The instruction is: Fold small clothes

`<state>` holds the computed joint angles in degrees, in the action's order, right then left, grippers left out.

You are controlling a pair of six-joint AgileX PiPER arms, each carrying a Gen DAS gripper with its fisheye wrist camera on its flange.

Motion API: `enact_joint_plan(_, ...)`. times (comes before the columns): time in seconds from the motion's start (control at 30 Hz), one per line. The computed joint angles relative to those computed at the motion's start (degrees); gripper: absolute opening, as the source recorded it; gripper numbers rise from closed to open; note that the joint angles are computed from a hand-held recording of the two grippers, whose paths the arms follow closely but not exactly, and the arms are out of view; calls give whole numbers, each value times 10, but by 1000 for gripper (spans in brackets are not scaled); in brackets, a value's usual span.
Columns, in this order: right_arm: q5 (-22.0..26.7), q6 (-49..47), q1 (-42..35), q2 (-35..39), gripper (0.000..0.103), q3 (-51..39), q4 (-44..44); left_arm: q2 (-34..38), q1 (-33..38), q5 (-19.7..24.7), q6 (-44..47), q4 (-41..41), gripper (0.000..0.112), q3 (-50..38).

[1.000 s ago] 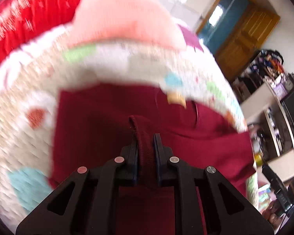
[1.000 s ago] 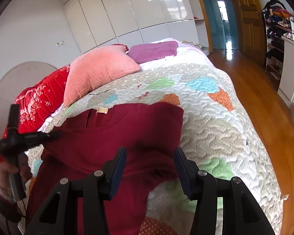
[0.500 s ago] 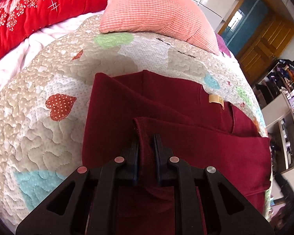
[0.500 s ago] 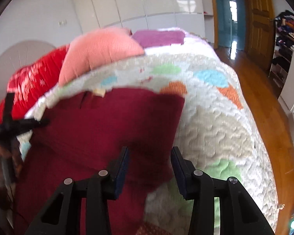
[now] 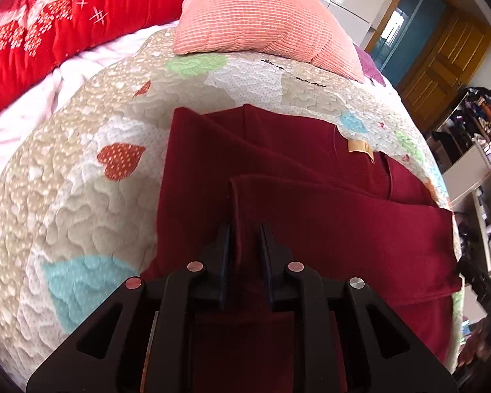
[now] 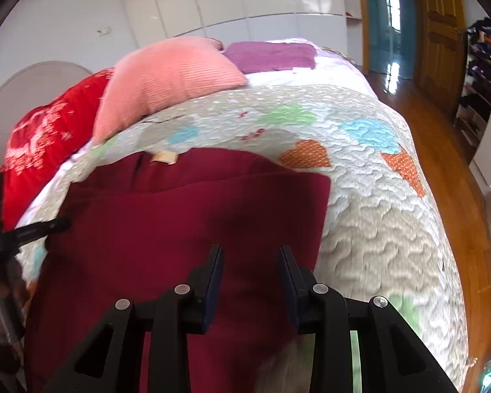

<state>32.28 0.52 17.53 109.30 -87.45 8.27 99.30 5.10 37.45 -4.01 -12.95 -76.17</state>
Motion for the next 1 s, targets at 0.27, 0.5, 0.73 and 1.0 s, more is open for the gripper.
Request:
enact_joint_plan(0.27, 6, 56, 25, -19, 35, 37, -58, -102, 12, -4, 9, -22, 17, 109)
enact_joint_plan(0.5, 10, -183, -7, -173, 49, 218, 223, -250, 66, 37, 80, -78, 45, 241)
enact_joint_plan(0.73, 99, -349, -67, -327, 50, 423, 352, -407, 161, 139, 175, -110, 48, 358)
enact_joint_plan(1.0, 147, -401, -102, -426, 53, 558, 394, -519, 221, 217, 209, -111, 58, 433)
